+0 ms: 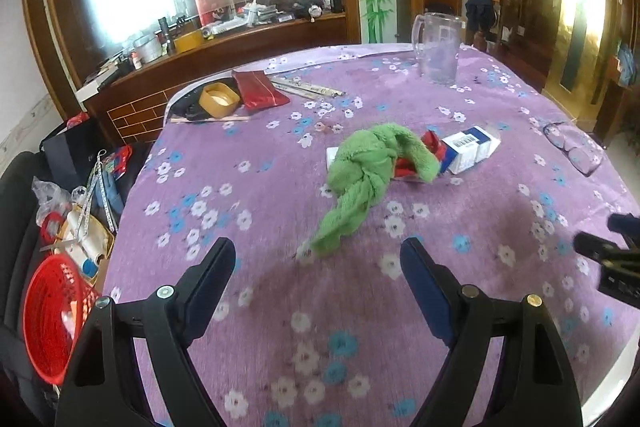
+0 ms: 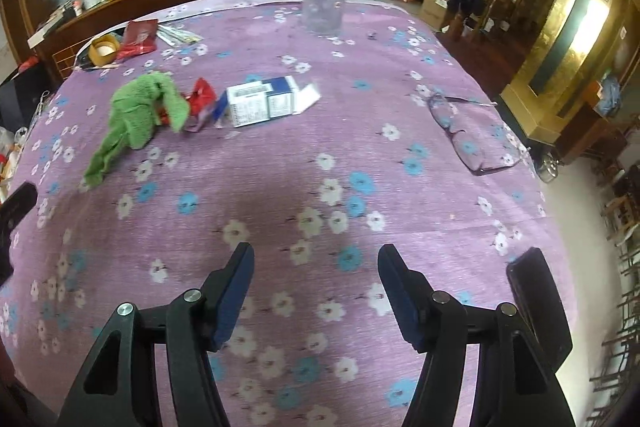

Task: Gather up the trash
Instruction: 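Move both open tools back over the table toward the green towel, then grasp the green towel with the left tool while the right tool grasps the red cloth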

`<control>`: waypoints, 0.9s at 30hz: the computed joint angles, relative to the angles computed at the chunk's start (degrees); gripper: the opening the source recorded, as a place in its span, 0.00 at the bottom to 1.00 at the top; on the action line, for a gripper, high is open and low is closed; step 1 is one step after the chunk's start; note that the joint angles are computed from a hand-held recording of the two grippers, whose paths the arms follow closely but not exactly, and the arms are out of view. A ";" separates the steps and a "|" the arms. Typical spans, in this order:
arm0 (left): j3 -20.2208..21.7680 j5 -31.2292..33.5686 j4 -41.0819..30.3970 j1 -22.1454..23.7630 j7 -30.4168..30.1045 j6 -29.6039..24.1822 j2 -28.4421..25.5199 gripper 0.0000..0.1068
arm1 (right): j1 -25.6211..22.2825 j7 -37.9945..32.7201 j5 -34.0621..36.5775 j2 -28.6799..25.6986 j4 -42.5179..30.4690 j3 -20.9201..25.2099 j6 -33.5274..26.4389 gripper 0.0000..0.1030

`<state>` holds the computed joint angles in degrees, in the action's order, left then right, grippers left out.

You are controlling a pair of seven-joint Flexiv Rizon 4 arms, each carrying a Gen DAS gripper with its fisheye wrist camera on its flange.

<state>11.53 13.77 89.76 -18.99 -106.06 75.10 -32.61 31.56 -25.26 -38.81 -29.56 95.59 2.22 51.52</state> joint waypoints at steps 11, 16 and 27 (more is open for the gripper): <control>-7.91 -10.81 -15.11 6.04 12.09 -8.25 -11.44 0.78 | -3.80 -2.86 7.10 1.20 2.98 1.73 8.60 0.59; -5.82 -9.95 -24.59 3.74 13.44 -13.70 -17.04 0.78 | -4.60 -5.66 9.75 1.70 3.72 2.15 10.96 0.50; -7.06 -10.36 -25.20 4.73 12.30 -12.71 -18.94 0.45 | -6.49 -11.86 16.56 -0.04 0.72 3.96 13.25 0.50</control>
